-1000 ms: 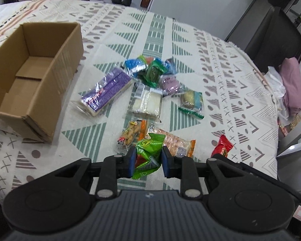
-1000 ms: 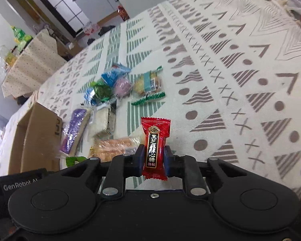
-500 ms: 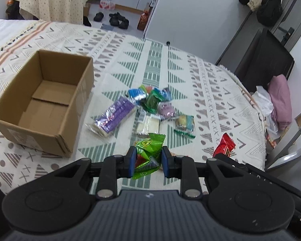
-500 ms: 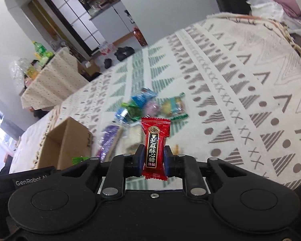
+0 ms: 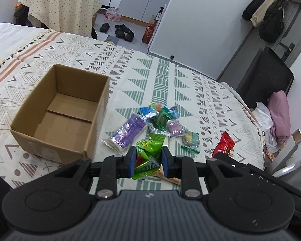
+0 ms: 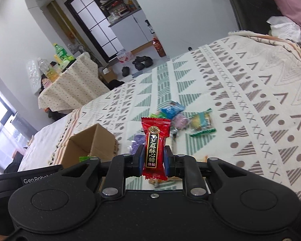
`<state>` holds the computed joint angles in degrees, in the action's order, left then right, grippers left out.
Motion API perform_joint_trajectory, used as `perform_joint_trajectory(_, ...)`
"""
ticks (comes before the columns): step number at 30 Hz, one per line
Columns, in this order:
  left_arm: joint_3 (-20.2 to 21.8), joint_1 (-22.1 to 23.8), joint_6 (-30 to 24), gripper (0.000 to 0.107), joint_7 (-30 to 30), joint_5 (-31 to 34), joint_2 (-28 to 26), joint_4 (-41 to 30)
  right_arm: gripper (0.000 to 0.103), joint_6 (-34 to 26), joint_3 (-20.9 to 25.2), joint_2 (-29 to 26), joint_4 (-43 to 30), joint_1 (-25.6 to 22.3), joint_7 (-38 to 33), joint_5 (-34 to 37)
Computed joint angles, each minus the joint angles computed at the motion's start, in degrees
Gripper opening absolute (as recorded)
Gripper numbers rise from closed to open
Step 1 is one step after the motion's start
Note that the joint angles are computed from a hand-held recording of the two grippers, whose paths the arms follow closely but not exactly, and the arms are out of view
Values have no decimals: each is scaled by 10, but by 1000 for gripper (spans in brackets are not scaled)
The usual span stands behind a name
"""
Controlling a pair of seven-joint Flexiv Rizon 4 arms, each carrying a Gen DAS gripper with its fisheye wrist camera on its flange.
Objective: Organize snacks
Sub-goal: 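Carry the green packet and red candy bar over the box with both tools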
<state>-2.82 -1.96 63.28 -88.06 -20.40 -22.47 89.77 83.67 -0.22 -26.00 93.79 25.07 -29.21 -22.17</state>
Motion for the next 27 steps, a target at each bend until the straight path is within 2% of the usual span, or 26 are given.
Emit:
perform_joint_trajectory(12,5,26,8,25,9,-15,-4,-8,19,-24,25,-40,-74,6,-33,11)
perform_joint_trajectory(27,12,61,-10,25,2,-25,-39,-52,19,-95,63,-113,-209,20,-111,55)
